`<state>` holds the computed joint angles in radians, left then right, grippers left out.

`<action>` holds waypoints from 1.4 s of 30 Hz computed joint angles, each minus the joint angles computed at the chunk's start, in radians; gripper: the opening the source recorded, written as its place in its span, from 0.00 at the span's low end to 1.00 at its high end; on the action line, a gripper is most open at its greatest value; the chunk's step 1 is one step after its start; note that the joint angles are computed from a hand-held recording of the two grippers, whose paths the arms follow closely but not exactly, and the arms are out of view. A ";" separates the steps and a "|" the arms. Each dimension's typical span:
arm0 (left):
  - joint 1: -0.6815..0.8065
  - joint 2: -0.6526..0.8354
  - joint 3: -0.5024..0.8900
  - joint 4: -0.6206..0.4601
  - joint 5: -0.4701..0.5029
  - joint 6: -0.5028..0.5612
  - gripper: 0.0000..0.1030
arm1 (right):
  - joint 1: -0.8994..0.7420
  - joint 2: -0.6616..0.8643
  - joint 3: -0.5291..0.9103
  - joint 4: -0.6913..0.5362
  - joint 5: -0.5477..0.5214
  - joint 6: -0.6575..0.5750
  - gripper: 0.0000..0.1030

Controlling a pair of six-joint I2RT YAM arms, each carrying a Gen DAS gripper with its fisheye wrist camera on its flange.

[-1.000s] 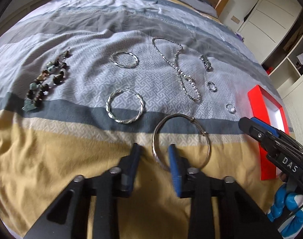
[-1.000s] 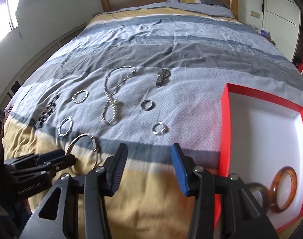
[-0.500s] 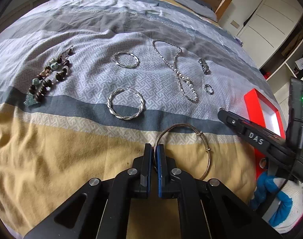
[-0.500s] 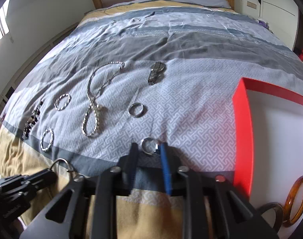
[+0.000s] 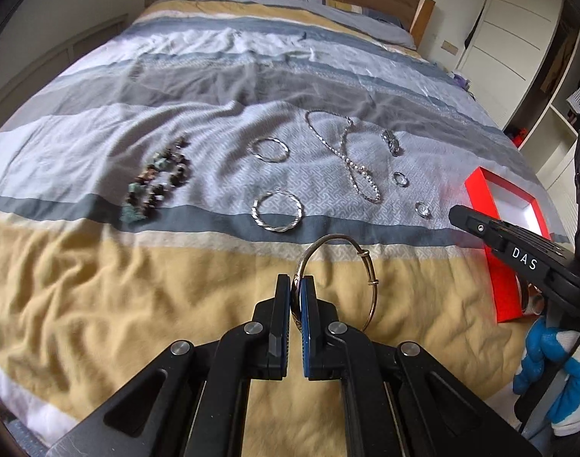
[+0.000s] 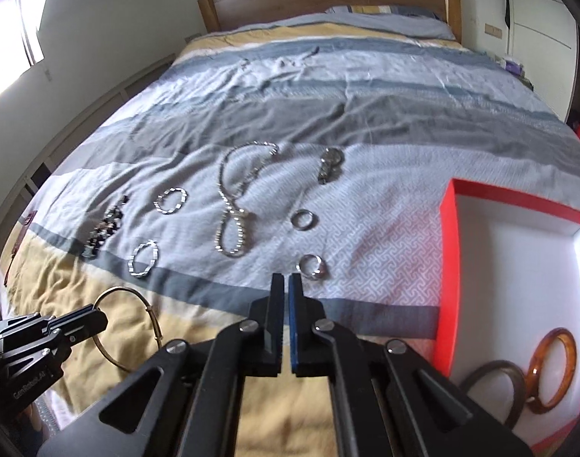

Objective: Organize jewelry
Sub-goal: 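Grasp the large silver hoop with the left tool while the right tool grasps a silver ring, then carry the hoop and ring into the red box and release them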

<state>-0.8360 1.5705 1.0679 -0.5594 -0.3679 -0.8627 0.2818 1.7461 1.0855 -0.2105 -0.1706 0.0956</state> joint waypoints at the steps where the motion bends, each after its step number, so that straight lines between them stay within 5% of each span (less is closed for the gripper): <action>1: -0.004 -0.012 -0.006 -0.007 -0.006 -0.005 0.05 | 0.004 -0.005 -0.001 -0.006 0.009 0.003 0.02; 8: 0.008 -0.071 -0.051 -0.009 -0.023 -0.003 0.05 | -0.005 0.057 0.005 0.007 0.017 0.053 0.08; 12: 0.034 -0.083 -0.069 0.008 -0.019 0.018 0.05 | 0.001 0.122 0.042 0.022 0.037 0.051 0.30; 20: 0.066 -0.080 -0.097 0.042 0.006 0.037 0.05 | 0.007 0.221 0.129 0.038 0.060 0.040 0.29; 22: 0.066 -0.080 -0.095 0.042 0.005 0.038 0.05 | 0.010 0.236 0.147 0.027 0.068 0.028 0.18; 24: 0.065 -0.082 -0.090 0.036 0.001 0.040 0.05 | 0.009 0.236 0.146 0.026 0.066 0.024 0.17; 32: 0.002 -0.095 -0.015 -0.056 -0.063 0.025 0.05 | -0.008 0.098 0.040 0.046 0.019 0.016 0.17; 42: -0.138 0.050 0.272 -0.147 -0.115 0.031 0.05 | -0.157 -0.232 -0.116 -0.030 -0.074 -0.065 0.17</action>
